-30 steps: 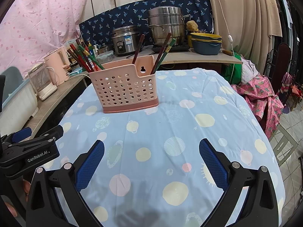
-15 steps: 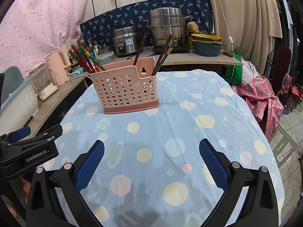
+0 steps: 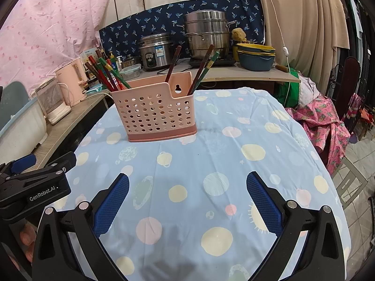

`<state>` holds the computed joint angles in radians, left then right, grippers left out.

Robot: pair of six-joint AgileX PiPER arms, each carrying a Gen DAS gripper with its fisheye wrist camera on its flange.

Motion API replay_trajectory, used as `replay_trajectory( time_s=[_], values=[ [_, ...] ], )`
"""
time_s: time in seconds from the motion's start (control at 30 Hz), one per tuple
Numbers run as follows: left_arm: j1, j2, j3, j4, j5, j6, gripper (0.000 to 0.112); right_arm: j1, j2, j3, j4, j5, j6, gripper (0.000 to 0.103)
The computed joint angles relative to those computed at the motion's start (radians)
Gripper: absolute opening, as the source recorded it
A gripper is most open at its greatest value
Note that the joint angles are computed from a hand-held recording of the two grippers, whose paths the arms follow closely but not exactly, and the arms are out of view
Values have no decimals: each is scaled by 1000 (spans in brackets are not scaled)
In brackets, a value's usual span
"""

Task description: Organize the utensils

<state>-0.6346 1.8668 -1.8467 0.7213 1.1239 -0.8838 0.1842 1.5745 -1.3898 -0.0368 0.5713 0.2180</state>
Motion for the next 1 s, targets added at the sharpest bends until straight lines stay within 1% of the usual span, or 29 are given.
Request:
replay_trajectory(
  time_s=[0.13,0.27,0.6,1.0],
  values=[
    [3,12,-20,-10,10,11,96,0,1,-2,-1,2,0,96],
    [5,8,-15,-20,-2,19,96,3,4,-13,-7,9,4,96],
    [3,16,-26,-17,8,14,96,2,13,-30,-5,23,-2,96],
    [15,20,-27,-18,4,13,96,10,24,-31,-26,19,19,96]
  ],
)
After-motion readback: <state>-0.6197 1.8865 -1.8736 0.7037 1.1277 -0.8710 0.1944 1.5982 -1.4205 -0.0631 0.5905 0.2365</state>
